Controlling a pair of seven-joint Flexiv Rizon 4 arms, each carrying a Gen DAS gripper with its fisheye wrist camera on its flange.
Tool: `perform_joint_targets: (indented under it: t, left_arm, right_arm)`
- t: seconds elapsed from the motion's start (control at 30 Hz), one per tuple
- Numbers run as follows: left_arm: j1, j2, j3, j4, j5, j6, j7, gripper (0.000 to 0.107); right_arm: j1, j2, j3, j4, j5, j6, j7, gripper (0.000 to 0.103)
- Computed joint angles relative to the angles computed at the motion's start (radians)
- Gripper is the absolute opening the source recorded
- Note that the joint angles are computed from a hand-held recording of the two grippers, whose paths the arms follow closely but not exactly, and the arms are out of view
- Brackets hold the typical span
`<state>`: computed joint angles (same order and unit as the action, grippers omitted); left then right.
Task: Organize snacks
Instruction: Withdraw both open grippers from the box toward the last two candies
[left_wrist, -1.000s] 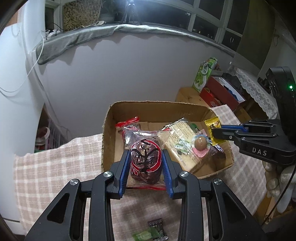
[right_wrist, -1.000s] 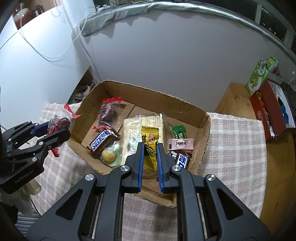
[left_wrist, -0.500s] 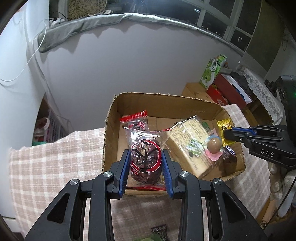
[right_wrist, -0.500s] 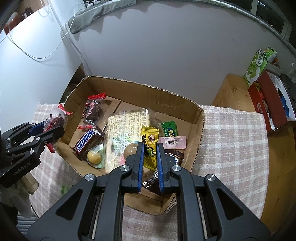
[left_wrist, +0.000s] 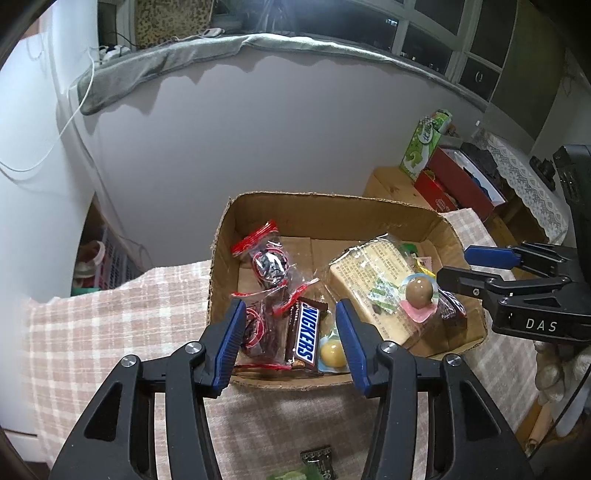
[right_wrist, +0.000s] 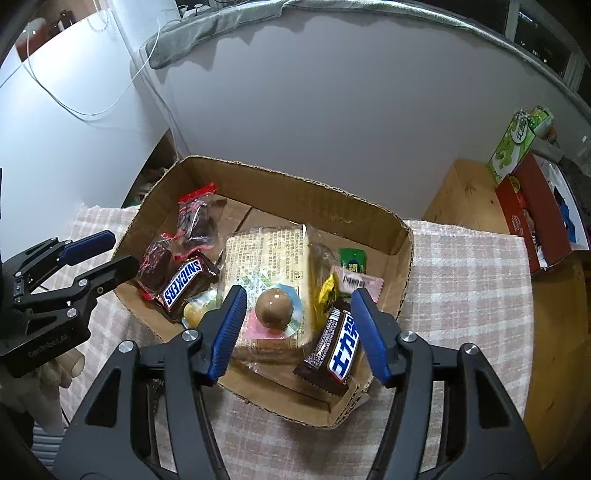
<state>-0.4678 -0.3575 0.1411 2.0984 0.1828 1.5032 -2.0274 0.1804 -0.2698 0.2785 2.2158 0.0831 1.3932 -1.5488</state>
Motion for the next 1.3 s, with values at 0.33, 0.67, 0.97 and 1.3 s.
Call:
perform_joint_targets:
  t: [0.33, 0.67, 0.97, 1.3]
  left_arm:
    - [-0.042, 0.035, 0.045, 0.008, 0.071, -0.003, -0.069, 0.049]
    - [-0.016, 0.143, 0.063, 0.109, 0.181, 0.007, -0.182, 0.049]
    - [0.087, 0.25, 0.004, 0.249, 0.26, 0.018, -0.292, 0.049]
    - [0.154, 0.249, -0.114, 0.372, 0.183, 0.065, -0.225, 0.049]
  right_arm:
    - [0.008, 0.036, 0.004, 0.031, 0.014, 0.008, 0.004, 0.062]
    - [0.004, 0.106, 0.034, 0.084, 0.108, 0.015, -0.052, 0.063]
    - [0.043, 0.171, 0.041, 0.138, 0.211, 0.012, -0.113, 0.066]
    - [0.119, 0.202, 0.041, 0.196, 0.327, -0.011, -0.165, 0.066]
